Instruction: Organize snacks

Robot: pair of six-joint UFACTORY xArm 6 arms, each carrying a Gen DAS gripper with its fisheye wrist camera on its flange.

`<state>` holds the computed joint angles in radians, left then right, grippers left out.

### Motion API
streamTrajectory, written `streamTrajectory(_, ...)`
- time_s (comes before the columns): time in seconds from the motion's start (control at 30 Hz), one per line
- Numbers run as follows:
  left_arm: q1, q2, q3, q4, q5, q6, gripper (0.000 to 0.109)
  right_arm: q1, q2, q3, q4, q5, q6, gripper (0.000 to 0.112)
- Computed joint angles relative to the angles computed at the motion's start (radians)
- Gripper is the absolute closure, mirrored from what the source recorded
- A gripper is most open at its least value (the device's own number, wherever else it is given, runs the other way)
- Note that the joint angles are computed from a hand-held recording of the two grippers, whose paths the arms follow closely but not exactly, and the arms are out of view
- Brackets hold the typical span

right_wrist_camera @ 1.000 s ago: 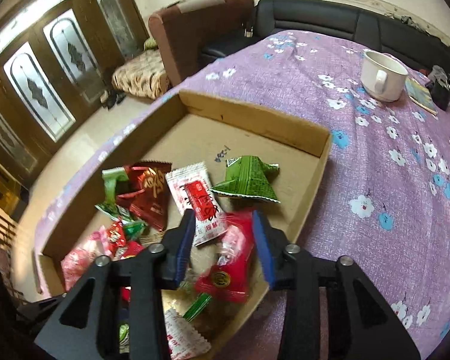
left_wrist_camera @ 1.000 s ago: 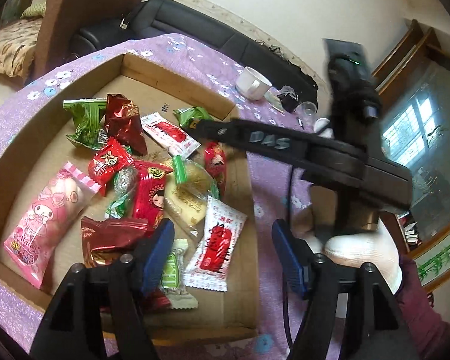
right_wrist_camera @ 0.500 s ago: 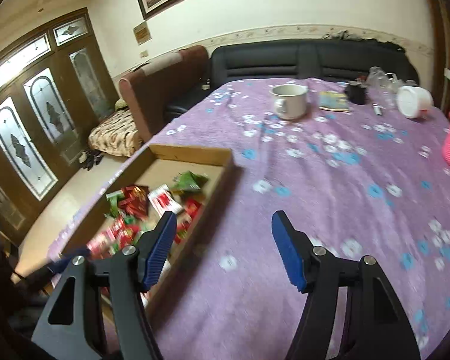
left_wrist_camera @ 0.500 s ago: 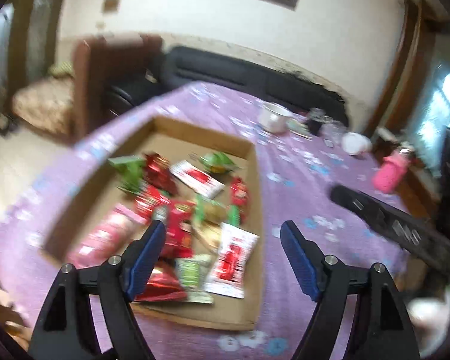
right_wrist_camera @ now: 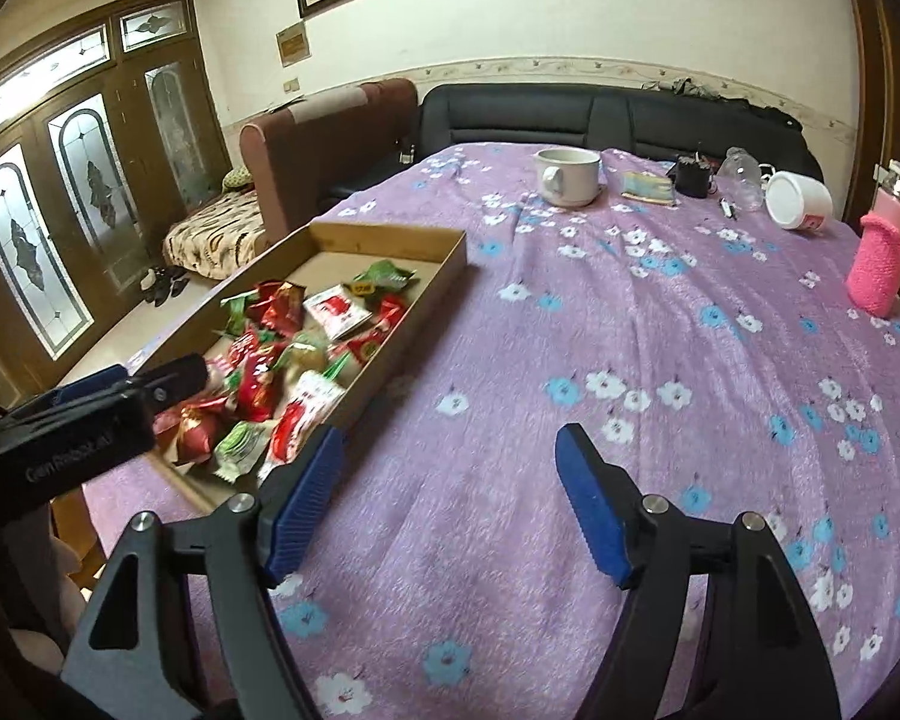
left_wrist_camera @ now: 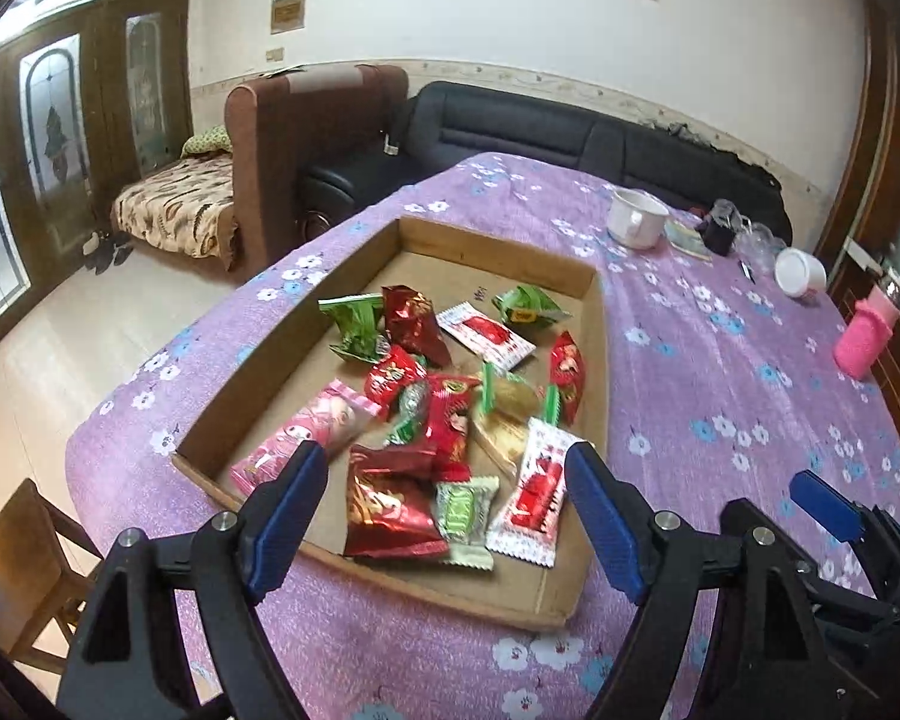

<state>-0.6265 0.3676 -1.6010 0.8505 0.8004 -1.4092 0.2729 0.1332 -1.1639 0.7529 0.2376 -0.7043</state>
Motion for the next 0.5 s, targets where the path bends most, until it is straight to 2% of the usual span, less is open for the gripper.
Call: streamTrajectory(0.5,-0.003,0.021,-0.011,-0.051,-0.021,0.053,0.027,0.019,0.004,0.027,-0.110,0.011,0.090,0.036)
